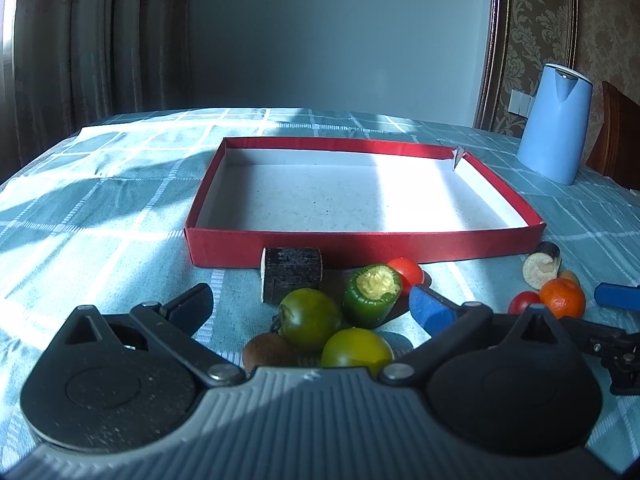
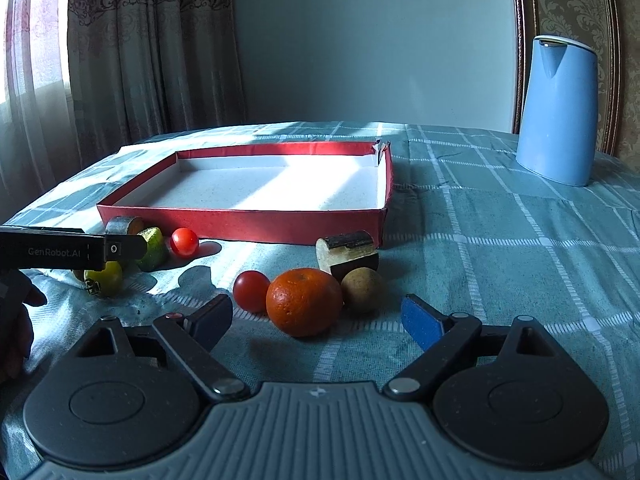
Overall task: Organize fruits
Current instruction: 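Move the right tool toward the tangerine while the left tool nears a green tomato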
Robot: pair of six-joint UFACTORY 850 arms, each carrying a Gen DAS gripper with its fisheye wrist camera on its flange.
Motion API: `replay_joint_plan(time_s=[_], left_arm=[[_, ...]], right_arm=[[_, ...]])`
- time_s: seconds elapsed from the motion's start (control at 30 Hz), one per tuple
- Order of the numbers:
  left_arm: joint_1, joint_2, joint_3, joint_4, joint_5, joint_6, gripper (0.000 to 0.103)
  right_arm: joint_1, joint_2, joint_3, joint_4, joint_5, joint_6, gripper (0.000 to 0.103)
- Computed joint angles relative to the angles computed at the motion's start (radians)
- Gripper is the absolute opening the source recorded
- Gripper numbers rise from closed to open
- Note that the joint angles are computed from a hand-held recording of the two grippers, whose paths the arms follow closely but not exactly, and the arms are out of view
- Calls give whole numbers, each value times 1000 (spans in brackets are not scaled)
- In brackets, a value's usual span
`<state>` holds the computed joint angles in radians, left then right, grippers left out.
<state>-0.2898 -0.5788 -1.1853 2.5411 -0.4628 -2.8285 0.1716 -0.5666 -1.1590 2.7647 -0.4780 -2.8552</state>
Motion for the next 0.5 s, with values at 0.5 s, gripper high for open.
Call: replay_joint_plan(time_s=[0.5], left_arm=[[2, -3, -6, -15, 9, 13, 103]], right_arm=[[0, -6, -9, -32, 17, 7, 89]])
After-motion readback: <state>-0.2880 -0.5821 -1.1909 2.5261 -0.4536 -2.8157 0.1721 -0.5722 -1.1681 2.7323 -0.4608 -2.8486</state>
